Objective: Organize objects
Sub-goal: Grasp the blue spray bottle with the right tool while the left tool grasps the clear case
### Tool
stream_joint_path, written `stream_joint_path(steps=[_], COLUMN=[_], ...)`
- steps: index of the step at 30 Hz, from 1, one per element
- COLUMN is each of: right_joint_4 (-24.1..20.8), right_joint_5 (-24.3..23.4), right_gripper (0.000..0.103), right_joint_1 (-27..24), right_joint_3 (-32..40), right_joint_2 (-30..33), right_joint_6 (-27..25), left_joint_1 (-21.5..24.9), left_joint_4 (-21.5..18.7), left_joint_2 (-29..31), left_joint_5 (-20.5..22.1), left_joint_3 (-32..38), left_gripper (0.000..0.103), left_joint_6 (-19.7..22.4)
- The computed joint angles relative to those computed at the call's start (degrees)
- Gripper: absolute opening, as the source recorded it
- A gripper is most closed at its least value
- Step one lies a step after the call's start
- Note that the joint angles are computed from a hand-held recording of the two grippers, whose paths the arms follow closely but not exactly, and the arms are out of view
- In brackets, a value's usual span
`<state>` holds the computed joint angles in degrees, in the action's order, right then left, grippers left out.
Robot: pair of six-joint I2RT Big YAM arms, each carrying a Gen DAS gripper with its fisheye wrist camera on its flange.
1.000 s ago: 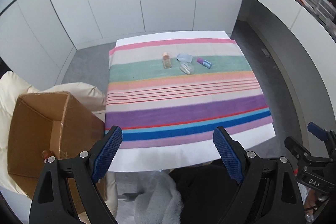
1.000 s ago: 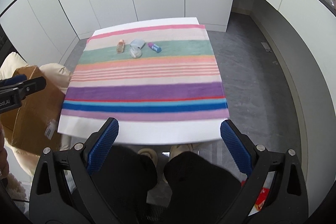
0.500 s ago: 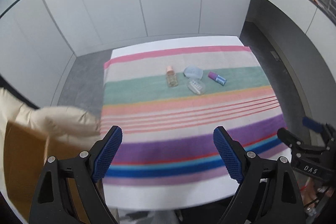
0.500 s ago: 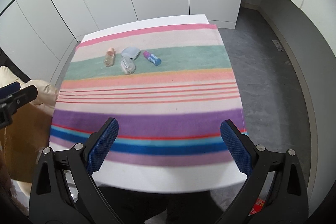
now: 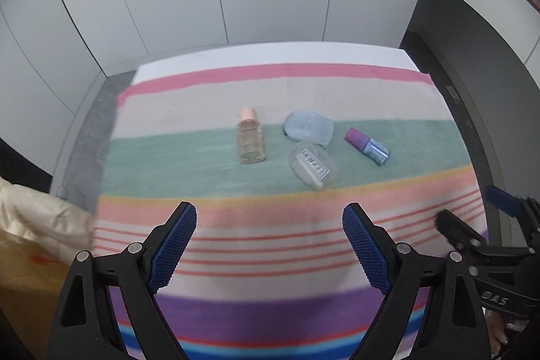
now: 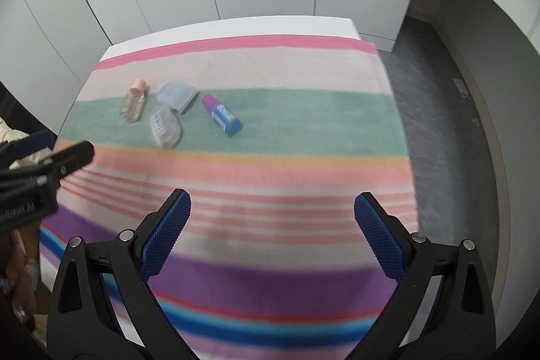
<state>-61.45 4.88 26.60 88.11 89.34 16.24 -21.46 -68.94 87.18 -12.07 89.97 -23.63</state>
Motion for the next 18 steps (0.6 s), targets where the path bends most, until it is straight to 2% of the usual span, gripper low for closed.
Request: stream_joint_path(steps=[7, 10, 11, 12, 13, 14, 16, 18], right_joint_4=[4.1, 5.8, 6.6, 7.5, 8.2, 9.9, 11.2, 12.0], right_joint_5=[-1.5, -1.1, -0.8, -1.0, -2.5, -1.9, -2.9, -1.3], right_gripper=[0.096, 0.08, 0.063, 0.041, 0.035, 0.021, 0.02, 0.02], right_joint_1=[-0.2, 0.4, 0.7, 0.8, 0.6, 0.7, 0.5, 0.3], right_joint_3=[6.7, 8.5, 8.6, 8.5, 8.4, 7.4, 6.1, 3.9], right_joint_2=[10.2, 13.0, 13.4, 13.7, 13.9, 13.5, 12.7, 11.1], right_joint_6=[-6.4, -8.8, -9.4, -9.9, -10.0, -10.2, -10.6, -9.3], left_joint_1=[1.1, 1.4, 1.5, 1.6, 1.8, 1.9, 2.0, 1.6], left_joint_4=[0.3, -0.7, -0.9, -1.0, -1.1, -1.2, -1.6, -1.2], left_joint_2=[4.7, 6.2, 6.5, 6.8, 7.2, 7.5, 8.3, 9.2], left_joint_5=[4.3, 4.7, 4.8, 4.8, 5.1, 5.5, 6.0, 6.2], left_joint_3=[1.5, 2.5, 2.7, 3.0, 3.3, 3.6, 4.4, 5.1], left_gripper=[0.09, 0.089, 0.089, 0.089, 0.089, 0.089, 0.09, 0.09], left_joint_6=[-4.0, -5.3, -5.8, -6.1, -6.2, -6.4, -6.5, -6.8])
